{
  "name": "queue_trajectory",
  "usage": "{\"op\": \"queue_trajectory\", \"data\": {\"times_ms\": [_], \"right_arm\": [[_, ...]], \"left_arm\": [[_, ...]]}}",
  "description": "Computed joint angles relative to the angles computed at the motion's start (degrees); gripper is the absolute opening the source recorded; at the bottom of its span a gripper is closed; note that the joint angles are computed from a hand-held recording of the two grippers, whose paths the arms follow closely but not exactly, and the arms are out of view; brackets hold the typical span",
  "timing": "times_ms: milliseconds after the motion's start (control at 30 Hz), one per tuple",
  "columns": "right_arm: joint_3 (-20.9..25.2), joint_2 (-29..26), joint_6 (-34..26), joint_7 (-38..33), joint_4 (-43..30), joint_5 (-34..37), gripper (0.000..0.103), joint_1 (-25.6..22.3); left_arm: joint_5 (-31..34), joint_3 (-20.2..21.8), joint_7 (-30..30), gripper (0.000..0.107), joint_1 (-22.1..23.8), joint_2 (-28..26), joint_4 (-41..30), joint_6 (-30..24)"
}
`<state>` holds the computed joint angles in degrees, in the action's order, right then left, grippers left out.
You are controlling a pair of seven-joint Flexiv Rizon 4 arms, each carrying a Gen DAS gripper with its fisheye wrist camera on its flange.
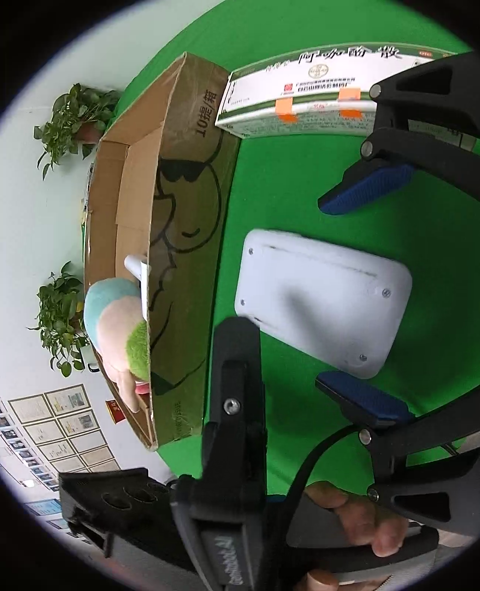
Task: Organize objects
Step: 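Grasp the white rectangular device with the right gripper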
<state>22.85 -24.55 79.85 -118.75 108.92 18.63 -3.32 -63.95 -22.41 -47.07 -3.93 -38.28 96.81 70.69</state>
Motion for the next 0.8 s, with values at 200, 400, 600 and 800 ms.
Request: {"op": "queue_trajectory", "data": {"times_ms": [200, 400, 600, 800], "right_arm": [[-1.0, 1.0, 1.5, 2.6, 2.6, -1.8, 0.086, 2.2], [-4.4, 2.8, 5.4, 7.2, 7.7, -6.5, 0.086, 5.6], [-6.1, 4.6, 9.2, 12.7, 12.7, -11.1, 0.083, 7.5], [-8.5, 5.5, 12.0, 17.9, 15.8, -17.0, 0.076, 9.2]], "left_arm": [[-0.7, -0.2, 0.0, 0.076, 0.5, -0.3, -0.4, -2.8], [-0.3, 0.6, -1.2, 0.058, 0.6, -0.7, -1.2, -6.1], [-0.8, 1.3, -2.3, 0.043, 0.7, -1.4, -2.3, -9.1], [1.4, 2.4, -3.7, 0.029, 0.8, -1.8, -3.3, -10.6]]}}
